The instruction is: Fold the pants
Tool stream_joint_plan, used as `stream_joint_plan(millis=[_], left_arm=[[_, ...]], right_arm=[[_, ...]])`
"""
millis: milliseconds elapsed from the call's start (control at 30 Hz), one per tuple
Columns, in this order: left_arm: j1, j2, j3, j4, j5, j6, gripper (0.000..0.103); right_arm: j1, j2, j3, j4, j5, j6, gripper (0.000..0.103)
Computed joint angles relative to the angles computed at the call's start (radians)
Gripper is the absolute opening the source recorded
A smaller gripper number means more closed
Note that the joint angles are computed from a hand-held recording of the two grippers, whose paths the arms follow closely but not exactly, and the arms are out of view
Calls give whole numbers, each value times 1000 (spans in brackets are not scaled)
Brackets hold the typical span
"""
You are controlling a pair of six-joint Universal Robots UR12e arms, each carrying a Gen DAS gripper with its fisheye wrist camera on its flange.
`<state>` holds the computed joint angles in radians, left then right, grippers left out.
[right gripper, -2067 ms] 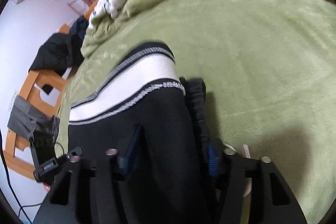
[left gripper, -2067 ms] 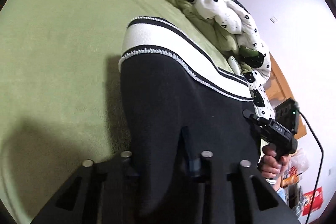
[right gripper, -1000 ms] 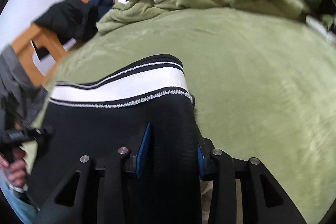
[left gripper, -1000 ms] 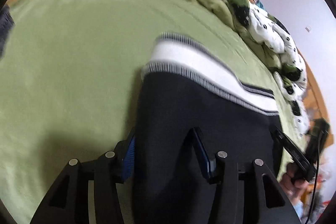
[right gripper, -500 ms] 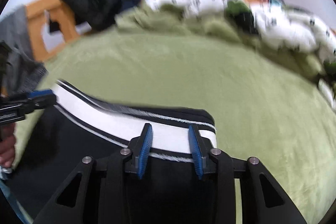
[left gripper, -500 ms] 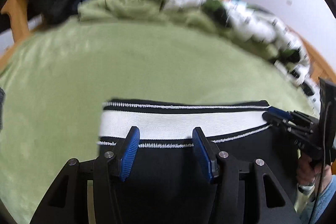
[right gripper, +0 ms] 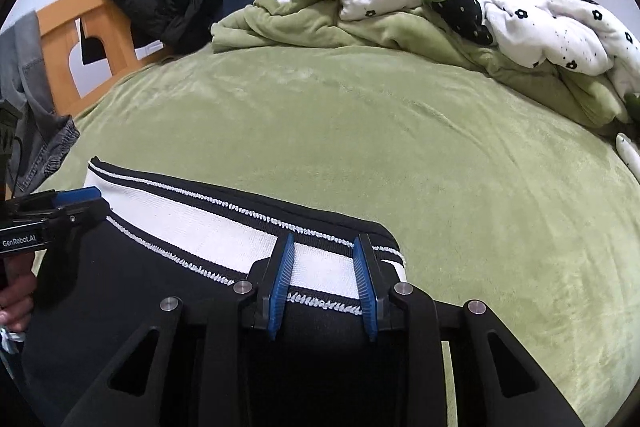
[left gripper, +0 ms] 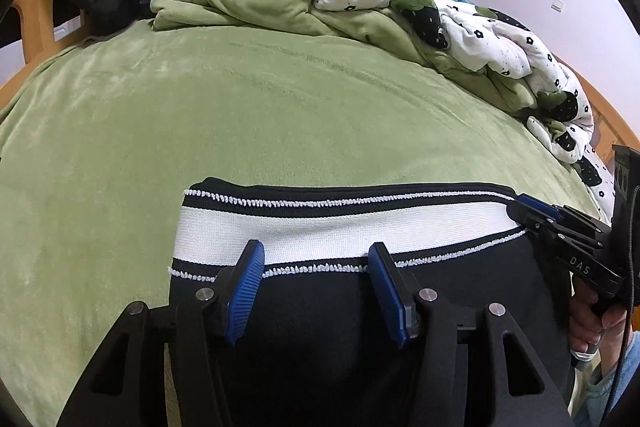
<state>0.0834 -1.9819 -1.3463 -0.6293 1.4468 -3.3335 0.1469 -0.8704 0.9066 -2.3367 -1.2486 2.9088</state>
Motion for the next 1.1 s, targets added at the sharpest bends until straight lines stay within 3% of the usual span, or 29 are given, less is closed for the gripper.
stream_joint_plan(millis=[167, 233, 300, 467, 600, 800, 1033, 1100], left_arm=[[-4, 6, -4, -8, 5, 7, 59], [-8, 7, 2, -32, 1, 24, 69], [-17, 8, 6, -39, 38, 37, 69], [-26, 24, -33, 95, 140, 12, 69], [-5, 3, 0, -4, 76, -24, 70], [-15, -2, 4, -10, 86, 11, 83], [-11, 3, 6, -35, 66, 5, 84], [0, 20, -4, -70, -9, -8, 84]], right_arm=[[0, -7, 14, -14, 0, 1, 31], [1, -10, 18, -19, -6, 0, 32], [5, -14, 25, -29, -19, -4, 32], [5, -16, 31, -35, -21, -7, 32], [3, -16, 28, -28, -8, -1, 32], [-2, -12, 20, -14, 12, 5, 32], [-4, -9, 13, -4, 14, 6, 32], [-11, -9, 7, 15, 41, 14, 35]])
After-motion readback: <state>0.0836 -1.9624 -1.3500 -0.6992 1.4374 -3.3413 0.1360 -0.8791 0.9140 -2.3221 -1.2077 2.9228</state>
